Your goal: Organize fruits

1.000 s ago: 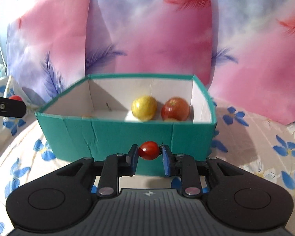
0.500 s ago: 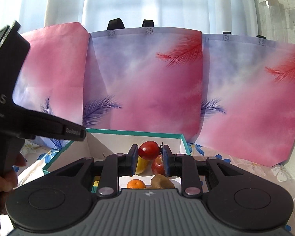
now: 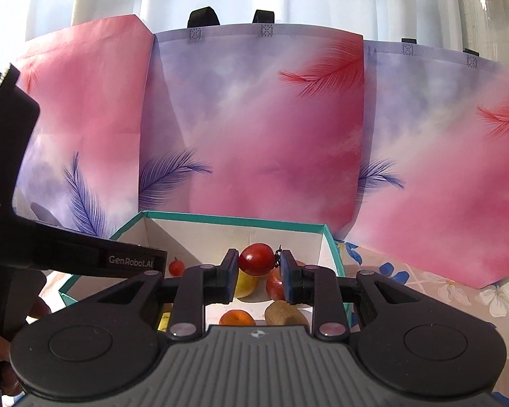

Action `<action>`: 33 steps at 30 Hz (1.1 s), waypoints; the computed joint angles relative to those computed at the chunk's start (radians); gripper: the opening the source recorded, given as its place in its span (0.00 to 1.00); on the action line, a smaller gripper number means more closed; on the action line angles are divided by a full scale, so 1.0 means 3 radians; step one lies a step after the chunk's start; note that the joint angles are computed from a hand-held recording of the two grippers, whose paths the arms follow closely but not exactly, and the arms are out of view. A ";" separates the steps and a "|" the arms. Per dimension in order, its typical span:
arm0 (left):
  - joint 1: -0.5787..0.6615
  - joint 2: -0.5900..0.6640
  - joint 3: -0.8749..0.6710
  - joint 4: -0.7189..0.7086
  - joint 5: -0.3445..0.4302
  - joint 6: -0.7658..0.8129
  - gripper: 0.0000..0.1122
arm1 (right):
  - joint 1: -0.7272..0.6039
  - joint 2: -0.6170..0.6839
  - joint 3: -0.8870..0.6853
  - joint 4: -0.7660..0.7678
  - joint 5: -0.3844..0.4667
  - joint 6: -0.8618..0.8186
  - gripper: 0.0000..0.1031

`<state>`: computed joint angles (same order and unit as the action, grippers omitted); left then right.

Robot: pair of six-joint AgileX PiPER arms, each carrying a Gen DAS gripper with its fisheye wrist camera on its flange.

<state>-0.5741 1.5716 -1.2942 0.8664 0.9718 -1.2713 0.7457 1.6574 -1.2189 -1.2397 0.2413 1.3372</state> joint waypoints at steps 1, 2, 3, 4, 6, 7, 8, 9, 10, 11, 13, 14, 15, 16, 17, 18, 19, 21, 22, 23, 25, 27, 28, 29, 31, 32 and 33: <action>-0.0008 -0.0033 0.0019 0.0009 0.0009 -0.0027 0.86 | -0.0005 0.0037 -0.0046 0.0153 -0.0004 -0.0164 0.25; -0.0026 -0.0065 0.0042 0.0036 0.0017 -0.0055 0.86 | -0.0009 0.0071 -0.0093 0.0304 0.0005 -0.0314 0.25; -0.0039 -0.0083 0.0047 0.0043 0.0035 -0.0052 0.86 | -0.0011 0.0109 -0.0149 0.0483 0.0017 -0.0498 0.25; -0.0047 -0.0093 0.0038 0.0024 0.0059 -0.0031 0.86 | -0.0012 0.0147 -0.0205 0.0647 0.0037 -0.0672 0.25; -0.0038 -0.0099 0.0009 -0.0051 0.0087 0.0021 0.87 | -0.0017 0.0214 -0.0306 0.0971 0.0077 -0.1003 0.25; -0.0035 -0.0099 -0.0006 -0.0087 0.0107 0.0056 0.87 | -0.0018 0.0244 -0.0348 0.1062 0.0097 -0.1074 0.26; -0.0040 -0.0100 -0.0019 -0.0110 0.0141 0.0078 0.87 | -0.0023 0.0273 -0.0392 0.1187 0.0125 -0.1177 0.26; -0.0053 -0.0098 -0.0024 -0.0105 0.0174 0.0076 0.87 | -0.0031 0.0296 -0.0432 0.1329 0.0149 -0.1302 0.26; -0.0064 -0.0093 -0.0028 -0.0098 0.0208 0.0079 0.87 | -0.0043 0.0304 -0.0442 0.1416 0.0146 -0.1360 0.28; -0.0078 -0.0085 -0.0035 -0.0088 0.0252 0.0077 0.87 | -0.0055 0.0311 -0.0453 0.1506 0.0145 -0.1430 0.32; -0.0091 -0.0086 -0.0027 -0.0074 0.0305 0.0062 0.87 | -0.0068 0.0308 -0.0449 0.1572 0.0136 -0.1472 0.42; -0.0092 -0.0086 -0.0031 -0.0085 0.0329 0.0061 0.87 | -0.0072 0.0299 -0.0441 0.1554 0.0134 -0.1458 0.47; -0.0084 -0.0089 -0.0032 -0.0100 0.0337 0.0067 0.87 | -0.0071 0.0287 -0.0425 0.1500 0.0138 -0.1412 0.50; -0.0085 -0.0094 -0.0030 -0.0116 0.0354 0.0075 0.87 | -0.0067 0.0274 -0.0414 0.1459 0.0145 -0.1373 0.55; -0.0090 -0.0098 -0.0042 -0.0138 0.0398 0.0092 0.87 | -0.0062 0.0255 -0.0404 0.1430 0.0170 -0.1337 0.62; -0.0093 -0.0107 -0.0040 -0.0147 0.0420 0.0099 0.87 | -0.0058 0.0227 -0.0390 0.1428 0.0194 -0.1327 0.66; -0.0097 -0.0117 -0.0045 -0.0170 0.0446 0.0119 0.87 | -0.0059 0.0190 -0.0363 0.1460 0.0194 -0.1358 0.73; -0.0112 -0.0154 -0.0040 -0.0232 0.0496 0.0143 0.87 | -0.0042 0.0123 -0.0362 0.1669 0.0323 -0.1580 0.90; -0.0125 -0.0164 -0.0040 -0.0255 0.0532 0.0143 0.88 | -0.0031 0.0083 -0.0357 0.1746 0.0394 -0.1670 0.98; -0.0133 -0.0175 -0.0038 -0.0280 0.0557 0.0157 0.88 | -0.0020 0.0047 -0.0361 0.1855 0.0478 -0.1807 1.00; -0.0158 -0.0173 -0.0039 -0.0305 0.0622 0.0159 0.89 | 0.0005 0.0038 -0.0479 0.2242 0.0792 -0.2276 1.00; -0.0169 -0.0149 -0.0056 -0.0347 0.0668 0.0181 0.89 | 0.0020 0.0108 -0.0689 0.2579 0.1228 -0.2629 1.00; -0.0157 -0.0137 -0.0071 -0.0406 0.0667 0.0222 0.89 | 0.0017 0.0156 -0.0792 0.2703 0.1425 -0.2711 1.00; -0.0148 -0.0121 -0.0093 -0.0458 0.0677 0.0259 0.89 | -0.0001 0.0217 -0.0908 0.2849 0.1606 -0.2826 1.00; -0.0139 -0.0088 -0.0144 -0.0580 0.0691 0.0371 0.89 | -0.0047 0.0334 -0.1107 0.3096 0.1888 -0.3054 1.00; -0.0125 -0.0075 -0.0172 -0.0666 0.0693 0.0446 0.89 | -0.0051 0.0370 -0.1162 0.3126 0.1977 -0.3076 1.00; -0.0113 -0.0058 -0.0197 -0.0740 0.0694 0.0498 0.89 | -0.0044 0.0406 -0.1220 0.3123 0.2059 -0.3071 1.00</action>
<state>-0.6080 1.5544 -1.3532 0.6442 1.1799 -1.1220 0.7324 1.7791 -1.5849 -0.3028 0.8590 0.4159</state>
